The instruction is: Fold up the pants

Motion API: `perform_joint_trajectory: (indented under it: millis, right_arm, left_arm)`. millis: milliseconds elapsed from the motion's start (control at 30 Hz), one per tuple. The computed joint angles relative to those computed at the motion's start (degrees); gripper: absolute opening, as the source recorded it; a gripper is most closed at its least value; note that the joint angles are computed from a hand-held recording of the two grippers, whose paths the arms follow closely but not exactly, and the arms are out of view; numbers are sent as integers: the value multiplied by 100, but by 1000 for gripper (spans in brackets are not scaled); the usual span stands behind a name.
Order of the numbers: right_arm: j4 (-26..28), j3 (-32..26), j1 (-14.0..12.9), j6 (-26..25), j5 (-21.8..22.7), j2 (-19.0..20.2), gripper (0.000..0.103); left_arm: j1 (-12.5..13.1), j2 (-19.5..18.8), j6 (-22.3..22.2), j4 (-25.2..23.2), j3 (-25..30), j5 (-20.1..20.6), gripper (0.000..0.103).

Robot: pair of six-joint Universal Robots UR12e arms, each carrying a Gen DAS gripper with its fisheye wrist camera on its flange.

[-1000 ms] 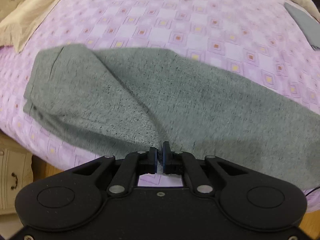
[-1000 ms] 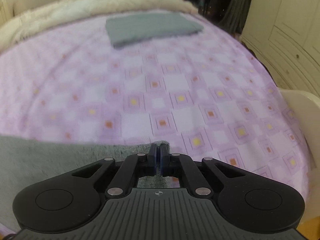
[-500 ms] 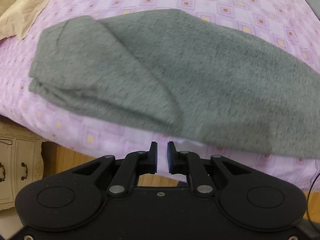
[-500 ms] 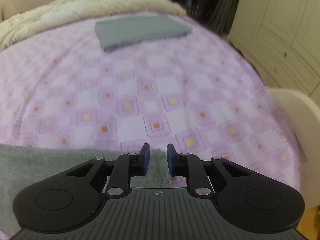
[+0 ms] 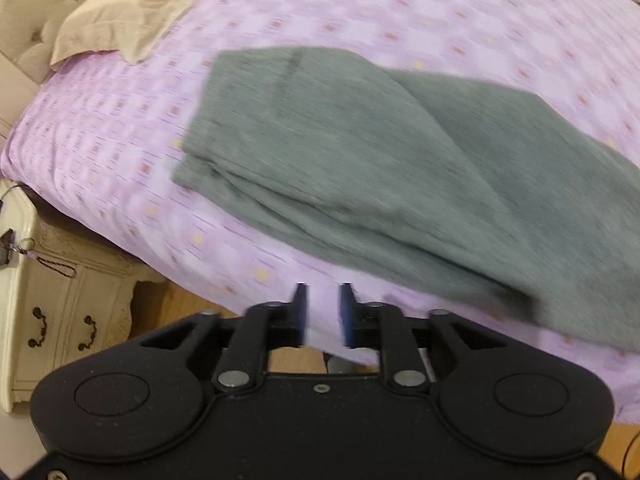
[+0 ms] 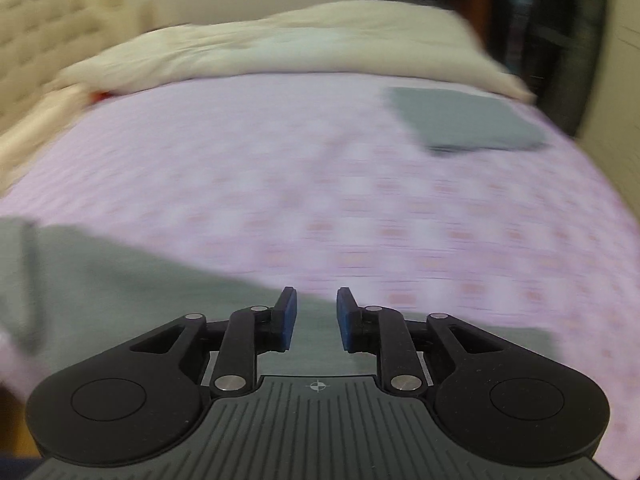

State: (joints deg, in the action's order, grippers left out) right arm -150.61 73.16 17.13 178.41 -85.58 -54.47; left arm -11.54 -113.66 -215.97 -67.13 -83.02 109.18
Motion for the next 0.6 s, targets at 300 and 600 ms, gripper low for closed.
perform_joint_trajectory:
  millis: [300, 600]
  right_arm:
    - [908, -1125, 761, -1033, 871, 635, 25]
    - [1712, -2446, 1387, -2193, 725, 1446, 26]
  left_arm:
    - [573, 152, 1081, 639, -325, 139, 50]
    - [1138, -26, 2092, 1159, -318, -232, 57]
